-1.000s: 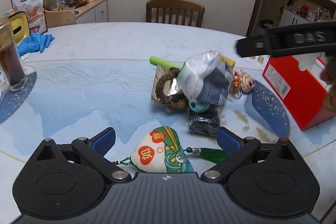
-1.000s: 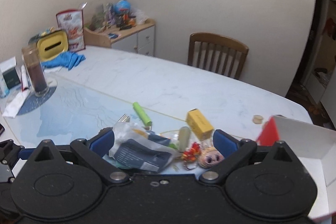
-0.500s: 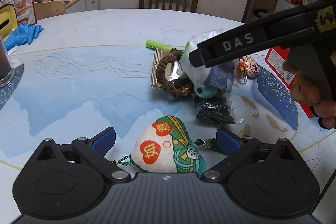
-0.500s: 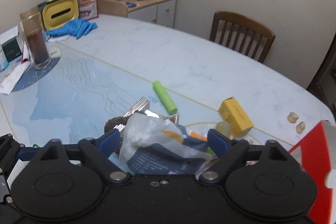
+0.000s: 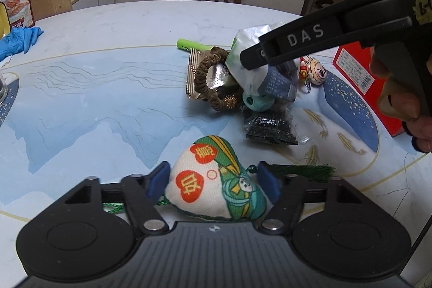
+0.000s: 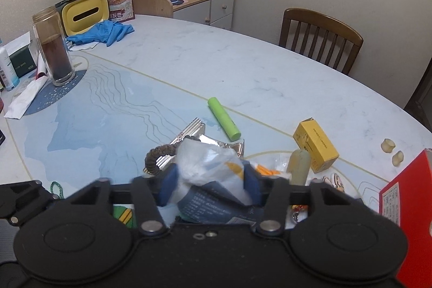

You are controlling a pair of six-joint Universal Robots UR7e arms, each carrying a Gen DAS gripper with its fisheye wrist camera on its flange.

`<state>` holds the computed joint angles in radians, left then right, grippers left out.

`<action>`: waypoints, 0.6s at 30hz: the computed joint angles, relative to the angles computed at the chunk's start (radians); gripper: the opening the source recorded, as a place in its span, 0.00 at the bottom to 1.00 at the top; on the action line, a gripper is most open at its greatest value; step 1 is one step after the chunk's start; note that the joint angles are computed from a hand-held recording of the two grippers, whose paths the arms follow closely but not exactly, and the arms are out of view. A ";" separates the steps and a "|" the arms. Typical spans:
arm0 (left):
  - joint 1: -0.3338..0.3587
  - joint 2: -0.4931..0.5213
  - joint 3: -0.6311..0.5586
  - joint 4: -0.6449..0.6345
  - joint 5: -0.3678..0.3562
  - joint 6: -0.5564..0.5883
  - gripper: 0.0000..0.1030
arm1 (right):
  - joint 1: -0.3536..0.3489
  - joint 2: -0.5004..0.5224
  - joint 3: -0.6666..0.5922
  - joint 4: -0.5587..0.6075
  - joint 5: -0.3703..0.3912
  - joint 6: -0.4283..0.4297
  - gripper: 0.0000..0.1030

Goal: Organize objects
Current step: 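Lift the sachet with the left tool while the right tool lifts the plastic bag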

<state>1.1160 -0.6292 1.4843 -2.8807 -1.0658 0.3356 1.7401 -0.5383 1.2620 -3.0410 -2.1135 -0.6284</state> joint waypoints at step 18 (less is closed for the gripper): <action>-0.012 -0.042 -0.049 0.057 -0.049 0.005 0.57 | 0.031 -0.111 0.104 -0.092 -0.002 0.067 0.38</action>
